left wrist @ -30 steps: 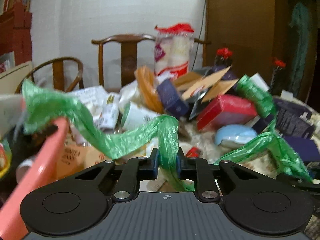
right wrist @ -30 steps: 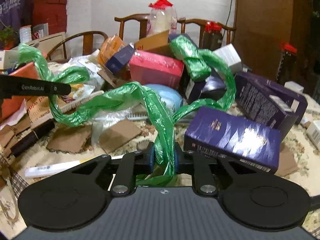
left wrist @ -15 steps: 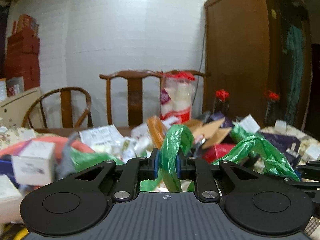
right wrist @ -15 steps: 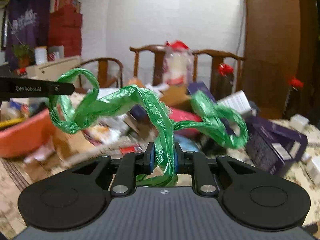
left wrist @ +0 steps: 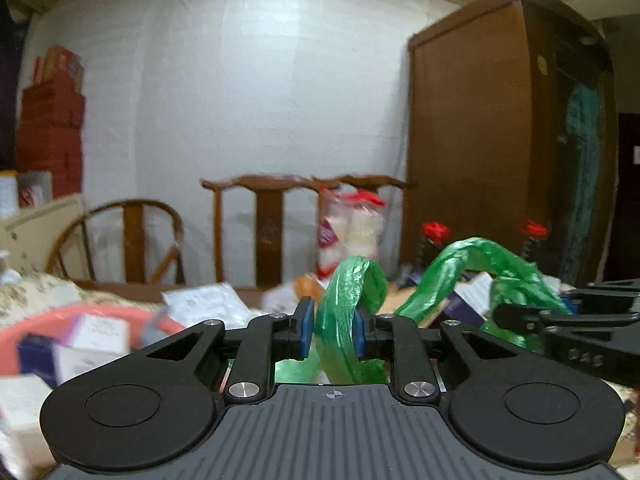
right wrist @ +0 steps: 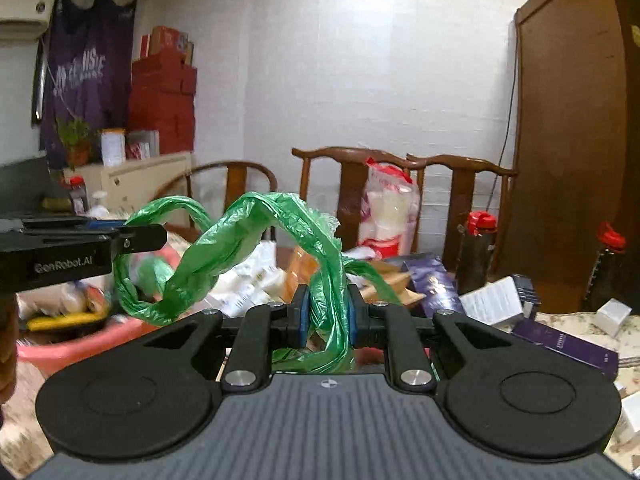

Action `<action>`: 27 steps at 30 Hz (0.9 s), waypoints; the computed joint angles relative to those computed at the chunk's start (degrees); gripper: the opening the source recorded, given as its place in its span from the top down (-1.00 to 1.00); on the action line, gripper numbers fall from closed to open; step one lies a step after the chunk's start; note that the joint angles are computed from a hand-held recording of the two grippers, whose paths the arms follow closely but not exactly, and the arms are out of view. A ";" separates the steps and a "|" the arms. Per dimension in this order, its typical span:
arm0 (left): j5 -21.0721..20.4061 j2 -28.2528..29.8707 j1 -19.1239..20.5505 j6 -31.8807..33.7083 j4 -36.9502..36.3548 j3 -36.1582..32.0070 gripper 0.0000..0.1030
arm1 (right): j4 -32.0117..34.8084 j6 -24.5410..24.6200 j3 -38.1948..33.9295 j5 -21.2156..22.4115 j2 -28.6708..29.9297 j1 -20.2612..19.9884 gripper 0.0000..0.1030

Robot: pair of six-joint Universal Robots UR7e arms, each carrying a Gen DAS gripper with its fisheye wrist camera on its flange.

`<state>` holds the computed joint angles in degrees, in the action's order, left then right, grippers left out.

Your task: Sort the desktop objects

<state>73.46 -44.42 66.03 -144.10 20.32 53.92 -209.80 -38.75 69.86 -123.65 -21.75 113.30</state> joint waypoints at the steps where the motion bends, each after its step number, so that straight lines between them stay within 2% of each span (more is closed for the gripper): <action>1: 0.25 1.11 0.10 -0.30 0.89 -0.86 0.48 | -0.27 -0.84 -0.38 -0.95 0.39 -0.32 0.61; 9: 1.10 12.64 1.47 -0.68 9.84 -11.60 0.41 | -3.68 -2.09 1.86 -5.81 0.42 -5.20 0.61; 15: -0.36 20.58 2.40 0.47 15.08 -20.99 0.38 | -6.82 -7.57 -0.90 -8.02 2.98 -8.24 0.53; 17: -0.82 22.60 2.63 1.01 16.47 -23.65 0.38 | -8.49 -8.06 -1.46 -7.80 3.64 -9.02 0.24; 19: -1.59 24.89 2.69 1.20 18.01 -26.95 0.38 | -10.41 -6.88 -0.81 -6.68 3.50 -9.75 -0.69; 20: -1.75 26.02 2.77 1.23 18.89 -28.83 0.38 | -11.81 -6.69 -0.52 -5.84 3.48 -10.11 -0.77; 22: -1.75 28.12 2.96 1.18 20.83 -32.59 0.35 | -12.95 -6.67 -0.04 -4.36 3.20 -10.77 -0.75; 27: -1.76 30.26 3.13 1.57 22.65 -36.12 0.26 | -9.27 -1.44 0.94 -0.98 1.69 -12.41 -0.75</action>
